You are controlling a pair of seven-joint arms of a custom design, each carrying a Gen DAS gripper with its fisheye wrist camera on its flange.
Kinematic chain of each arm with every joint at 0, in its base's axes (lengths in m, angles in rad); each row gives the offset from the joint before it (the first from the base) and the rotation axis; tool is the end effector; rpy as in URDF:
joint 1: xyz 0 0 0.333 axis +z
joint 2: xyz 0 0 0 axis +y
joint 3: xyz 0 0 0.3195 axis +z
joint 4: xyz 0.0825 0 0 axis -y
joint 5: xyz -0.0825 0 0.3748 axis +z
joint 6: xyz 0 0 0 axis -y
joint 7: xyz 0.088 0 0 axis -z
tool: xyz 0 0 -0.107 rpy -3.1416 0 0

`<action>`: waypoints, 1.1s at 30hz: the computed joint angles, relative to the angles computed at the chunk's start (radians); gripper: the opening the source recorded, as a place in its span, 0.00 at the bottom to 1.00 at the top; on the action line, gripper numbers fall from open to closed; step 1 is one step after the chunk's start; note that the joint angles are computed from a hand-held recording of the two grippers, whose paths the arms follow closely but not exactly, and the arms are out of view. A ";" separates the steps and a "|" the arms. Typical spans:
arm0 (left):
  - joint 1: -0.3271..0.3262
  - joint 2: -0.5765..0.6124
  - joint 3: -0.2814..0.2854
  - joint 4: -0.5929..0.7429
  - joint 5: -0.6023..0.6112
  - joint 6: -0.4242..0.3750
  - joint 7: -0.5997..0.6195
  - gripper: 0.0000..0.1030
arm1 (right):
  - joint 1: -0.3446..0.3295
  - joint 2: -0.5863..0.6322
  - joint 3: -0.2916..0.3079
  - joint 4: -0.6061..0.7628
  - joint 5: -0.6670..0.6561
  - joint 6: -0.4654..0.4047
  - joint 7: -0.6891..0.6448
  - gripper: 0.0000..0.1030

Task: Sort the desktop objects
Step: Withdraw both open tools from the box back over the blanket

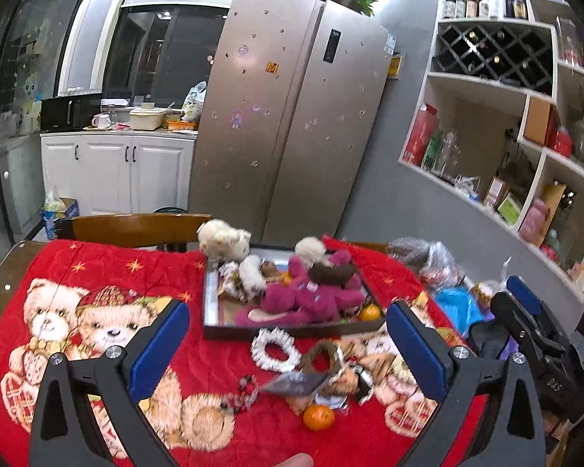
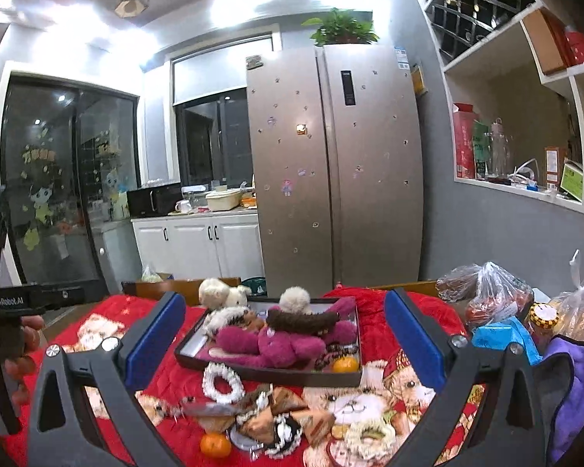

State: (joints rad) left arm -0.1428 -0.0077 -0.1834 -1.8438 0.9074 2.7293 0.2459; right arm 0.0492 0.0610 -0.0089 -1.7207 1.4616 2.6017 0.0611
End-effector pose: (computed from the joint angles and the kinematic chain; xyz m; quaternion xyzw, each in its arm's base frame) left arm 0.5569 -0.2202 0.6218 -0.6967 0.5037 -0.4010 0.3166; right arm 0.6203 0.0048 0.6226 -0.6790 0.3953 -0.2690 0.5571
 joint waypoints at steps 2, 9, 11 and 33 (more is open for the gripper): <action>-0.008 0.008 -0.007 -0.007 0.007 -0.023 -0.010 1.00 | -0.007 -0.010 -0.005 -0.032 -0.003 -0.049 -0.001 1.00; -0.049 0.075 -0.011 -0.020 -0.019 -0.015 0.049 1.00 | 0.001 0.052 0.008 -0.020 -0.145 -0.009 0.133 1.00; -0.065 0.100 -0.008 -0.011 -0.029 -0.027 0.066 1.00 | -0.004 0.091 0.011 0.015 -0.189 -0.001 0.197 1.00; -0.168 0.346 0.051 0.133 -0.215 -0.136 0.240 1.00 | -0.080 0.452 0.078 0.315 -0.741 -0.157 0.630 0.64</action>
